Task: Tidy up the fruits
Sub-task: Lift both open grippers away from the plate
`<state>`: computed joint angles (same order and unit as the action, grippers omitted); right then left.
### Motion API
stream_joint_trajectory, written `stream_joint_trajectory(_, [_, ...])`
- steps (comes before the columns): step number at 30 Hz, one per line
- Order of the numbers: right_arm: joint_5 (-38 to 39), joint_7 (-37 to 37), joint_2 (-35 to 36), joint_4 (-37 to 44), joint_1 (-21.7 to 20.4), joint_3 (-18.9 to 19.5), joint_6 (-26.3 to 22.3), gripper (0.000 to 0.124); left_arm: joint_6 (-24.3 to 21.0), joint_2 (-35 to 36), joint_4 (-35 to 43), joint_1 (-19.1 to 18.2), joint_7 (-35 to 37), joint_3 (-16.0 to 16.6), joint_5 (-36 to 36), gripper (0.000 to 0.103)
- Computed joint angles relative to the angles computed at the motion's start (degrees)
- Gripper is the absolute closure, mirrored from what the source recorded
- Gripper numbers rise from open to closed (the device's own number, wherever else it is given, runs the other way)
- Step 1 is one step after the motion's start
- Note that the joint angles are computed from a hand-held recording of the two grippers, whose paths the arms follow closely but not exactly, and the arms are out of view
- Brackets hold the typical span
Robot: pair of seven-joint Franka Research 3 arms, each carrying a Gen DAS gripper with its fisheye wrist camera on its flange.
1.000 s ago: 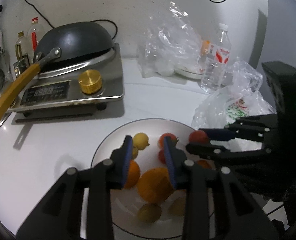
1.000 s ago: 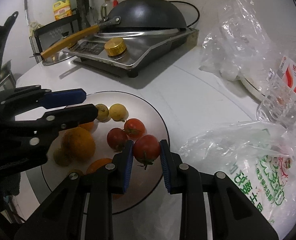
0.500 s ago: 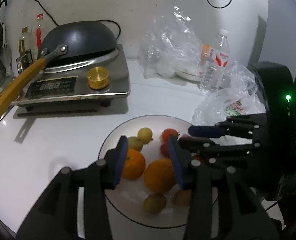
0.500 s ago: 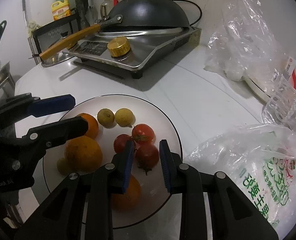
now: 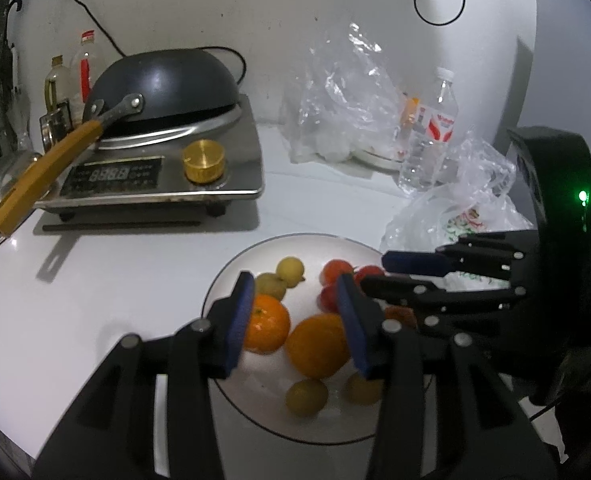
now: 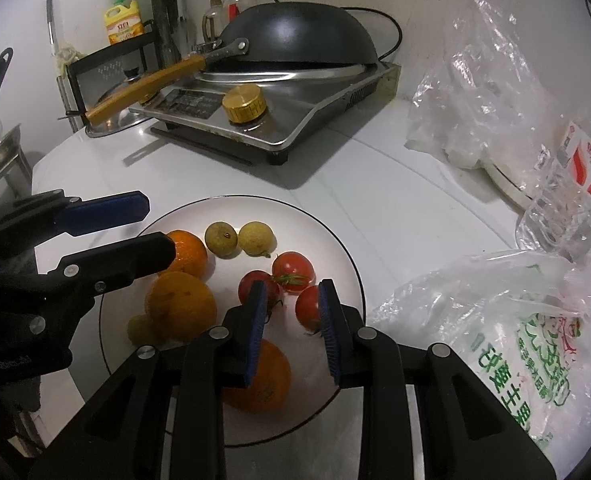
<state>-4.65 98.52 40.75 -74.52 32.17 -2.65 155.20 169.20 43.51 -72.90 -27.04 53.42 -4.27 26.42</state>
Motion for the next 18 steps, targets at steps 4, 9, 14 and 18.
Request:
stream_joint_trajectory(4, [-1.02, 1.33, -2.68, -3.76, 0.96, -0.96, 1.85, 0.096, 1.00, -1.85, -2.27, -1.60, -1.97, 1.92, 1.53, 0.059])
stream_joint_trajectory(9, [-2.93, 3.62, -6.39, -8.97, 2.13, -2.09, 4.41, 0.094, 2.62, -4.44, -5.55, -3.51, -5.12, 4.05, 4.39, 0.056])
stream_joint_trajectory(14, [-5.55, 6.25, -10.41, -14.52, 3.28, -3.26, 7.16, 0.091, 4.90, -7.33, -9.32, -6.08, -10.15, 6.91, 8.03, 0.051])
stream_joint_trajectory(18, [-8.25, 8.80, -13.96, -19.33, 4.25, -4.37, 9.53, 0.088, 6.12, -9.40, -11.53, -8.75, -14.97, 9.76, 11.90, 0.041])
